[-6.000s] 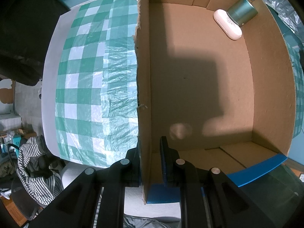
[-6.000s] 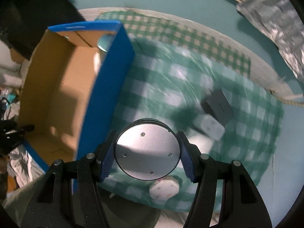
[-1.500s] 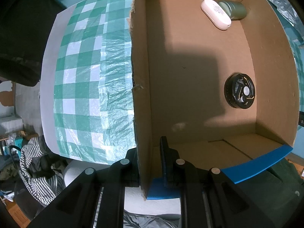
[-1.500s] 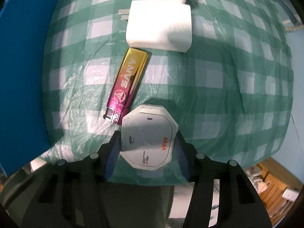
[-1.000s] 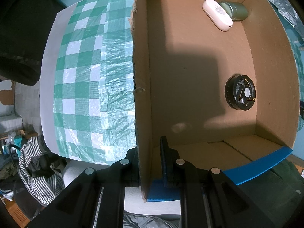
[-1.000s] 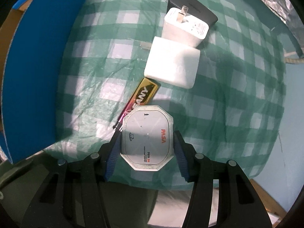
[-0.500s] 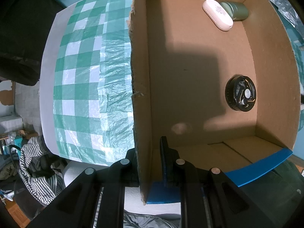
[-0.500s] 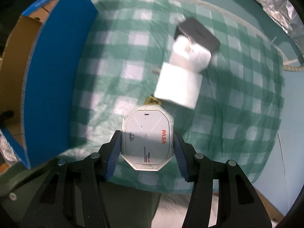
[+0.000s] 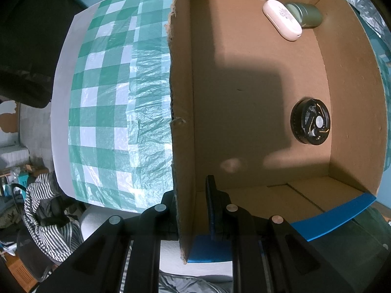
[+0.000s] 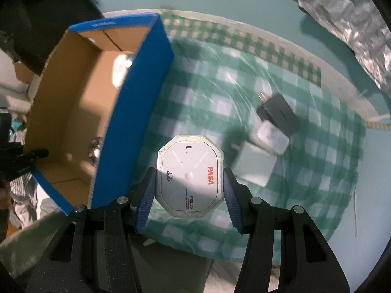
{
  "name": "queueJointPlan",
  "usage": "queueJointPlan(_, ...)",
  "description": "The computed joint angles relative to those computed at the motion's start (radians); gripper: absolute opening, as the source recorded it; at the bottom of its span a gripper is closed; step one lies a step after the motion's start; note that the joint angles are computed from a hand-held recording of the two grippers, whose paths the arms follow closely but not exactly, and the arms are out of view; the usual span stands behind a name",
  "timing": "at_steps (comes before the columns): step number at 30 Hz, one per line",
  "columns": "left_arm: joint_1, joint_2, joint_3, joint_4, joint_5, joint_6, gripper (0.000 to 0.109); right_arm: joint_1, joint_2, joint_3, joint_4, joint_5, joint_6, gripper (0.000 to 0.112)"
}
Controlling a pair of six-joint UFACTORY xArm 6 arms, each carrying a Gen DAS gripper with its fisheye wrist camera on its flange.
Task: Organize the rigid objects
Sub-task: 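Carry the hexagonal case into the box beside the puck and release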
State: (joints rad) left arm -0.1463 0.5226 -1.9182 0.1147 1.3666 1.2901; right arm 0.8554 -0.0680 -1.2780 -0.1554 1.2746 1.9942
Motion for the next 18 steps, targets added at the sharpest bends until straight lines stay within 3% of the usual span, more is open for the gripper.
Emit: queueJointPlan(18,0.001,0.013,-0.021,-0.004,0.010,0.004,0.015,-0.156,0.157,-0.219,-0.034,0.024,-0.375,0.053)
